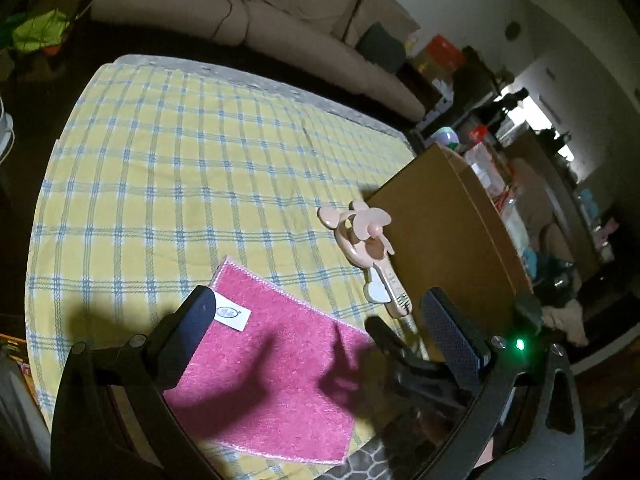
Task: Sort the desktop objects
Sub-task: 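Move the right tool to the pink fan's handle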
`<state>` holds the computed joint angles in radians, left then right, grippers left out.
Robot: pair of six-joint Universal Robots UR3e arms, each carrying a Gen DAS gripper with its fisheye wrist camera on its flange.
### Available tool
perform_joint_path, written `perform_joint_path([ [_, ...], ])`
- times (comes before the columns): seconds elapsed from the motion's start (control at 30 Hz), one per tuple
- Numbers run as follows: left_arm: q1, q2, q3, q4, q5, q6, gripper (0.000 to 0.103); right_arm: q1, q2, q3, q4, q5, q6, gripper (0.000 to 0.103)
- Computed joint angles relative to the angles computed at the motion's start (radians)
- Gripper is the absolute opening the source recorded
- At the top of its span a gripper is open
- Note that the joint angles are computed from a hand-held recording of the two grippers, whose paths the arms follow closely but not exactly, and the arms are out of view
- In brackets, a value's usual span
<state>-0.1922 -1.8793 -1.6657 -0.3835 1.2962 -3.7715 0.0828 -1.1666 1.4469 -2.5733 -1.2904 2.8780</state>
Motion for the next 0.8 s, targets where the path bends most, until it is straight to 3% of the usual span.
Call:
perform_joint_path([
  [0.17, 0.013, 0.008, 0.000, 0.025, -0.040, -0.006, 0.103, 0.009, 0.106, -0.169, 0.161, -0.005, 0.059, 0.102],
  [0.3, 0.007, -0.001, 0.016, 0.031, -0.052, -0.003, 0.103, 0.007, 0.137, -0.248, 0.232, 0.016, 0.031, 0.103],
  [0.37, 0.004, -0.014, 0.024, 0.031, -0.055, -0.007, 0.103, -0.008, 0.145, -0.289, 0.303, 0.078, 0.016, 0.101],
  [0.43, 0.007, -0.026, 0.027, 0.036, -0.067, -0.015, 0.103, -0.042, 0.156, -0.339, 0.441, 0.213, -0.016, 0.075],
  [0.47, 0.006, -0.028, 0.024, 0.039, -0.068, -0.018, 0.103, -0.047, 0.164, -0.368, 0.519, 0.246, -0.044, 0.072],
  [0.5, 0.003, -0.032, 0.026, 0.040, -0.065, -0.022, 0.103, -0.044, 0.160, -0.370, 0.546, 0.242, -0.064, 0.072],
  [0.57, -0.005, -0.036, 0.029, 0.038, -0.058, -0.025, 0.103, -0.034, 0.124, -0.309, 0.458, 0.182, -0.063, 0.077],
  [0.63, -0.010, -0.038, 0.037, 0.034, -0.054, -0.021, 0.103, -0.005, 0.110, -0.287, 0.364, 0.050, -0.055, 0.092],
  [0.67, -0.011, -0.037, 0.041, 0.033, -0.051, -0.018, 0.103, 0.008, 0.114, -0.295, 0.347, 0.001, -0.058, 0.094],
  [0.73, -0.011, -0.036, 0.046, 0.036, -0.050, -0.018, 0.103, 0.031, 0.161, -0.378, 0.380, -0.071, -0.073, 0.095],
  [0.8, -0.009, -0.033, 0.046, 0.041, -0.051, -0.021, 0.103, 0.048, 0.249, -0.537, 0.503, -0.112, -0.082, 0.096],
])
